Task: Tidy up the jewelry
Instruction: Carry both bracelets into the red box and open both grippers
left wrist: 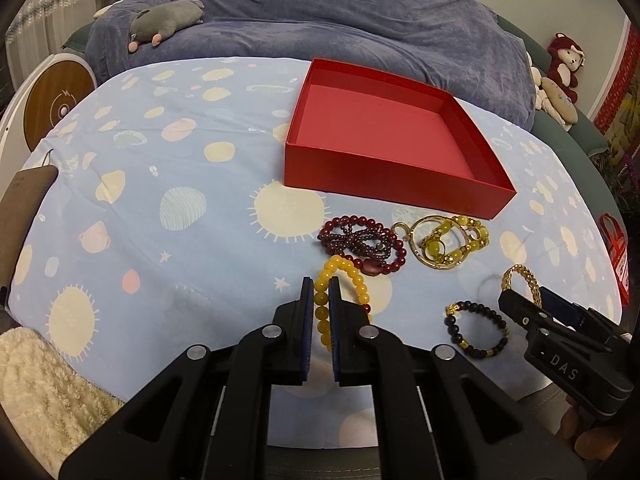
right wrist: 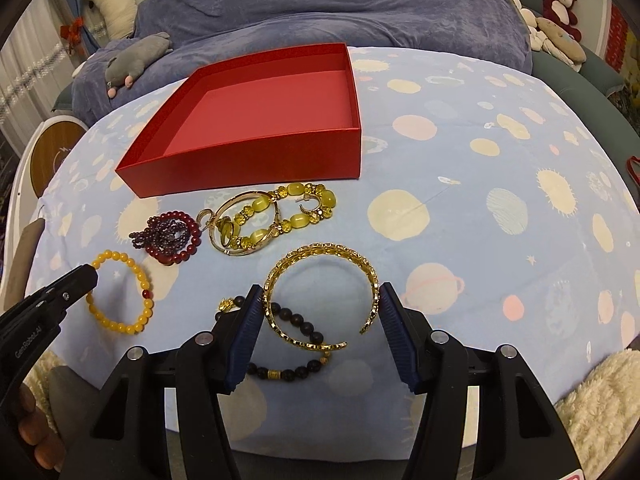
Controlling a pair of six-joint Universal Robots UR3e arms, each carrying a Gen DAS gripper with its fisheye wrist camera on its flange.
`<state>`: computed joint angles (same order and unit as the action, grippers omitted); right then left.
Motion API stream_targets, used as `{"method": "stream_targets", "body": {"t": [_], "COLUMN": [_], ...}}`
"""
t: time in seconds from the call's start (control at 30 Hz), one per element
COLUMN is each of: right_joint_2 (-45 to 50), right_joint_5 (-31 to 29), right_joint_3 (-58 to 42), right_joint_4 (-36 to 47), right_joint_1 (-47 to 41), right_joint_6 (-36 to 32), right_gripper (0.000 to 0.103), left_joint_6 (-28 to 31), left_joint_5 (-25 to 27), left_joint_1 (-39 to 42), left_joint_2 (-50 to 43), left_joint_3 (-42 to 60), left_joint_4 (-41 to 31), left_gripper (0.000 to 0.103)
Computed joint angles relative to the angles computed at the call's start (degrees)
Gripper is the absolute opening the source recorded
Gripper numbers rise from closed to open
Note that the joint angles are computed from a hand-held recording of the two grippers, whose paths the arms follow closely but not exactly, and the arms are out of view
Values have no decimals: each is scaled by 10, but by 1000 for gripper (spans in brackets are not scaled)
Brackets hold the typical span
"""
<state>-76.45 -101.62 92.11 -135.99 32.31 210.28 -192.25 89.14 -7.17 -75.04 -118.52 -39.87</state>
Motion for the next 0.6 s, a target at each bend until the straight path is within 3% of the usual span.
{"method": "stream_targets", "body": {"t": [0.33, 0.6], "right_joint_2": [-29, 58], "right_joint_5": [1, 41], "right_joint_3": [-30, -202], "right_joint_4": [7, 44], "right_joint_1": [4, -47], "right_joint_6": [-24, -73], "right_gripper": [56, 56], "left_joint_6": [-1, 29], "left_joint_5": [-22, -44], "left_joint_1": [-12, -22], "left_joint_2": [-9, -160], "left_joint_3": [100, 316], "left_joint_4": [-55, -78], "left_gripper": [7, 7]}}
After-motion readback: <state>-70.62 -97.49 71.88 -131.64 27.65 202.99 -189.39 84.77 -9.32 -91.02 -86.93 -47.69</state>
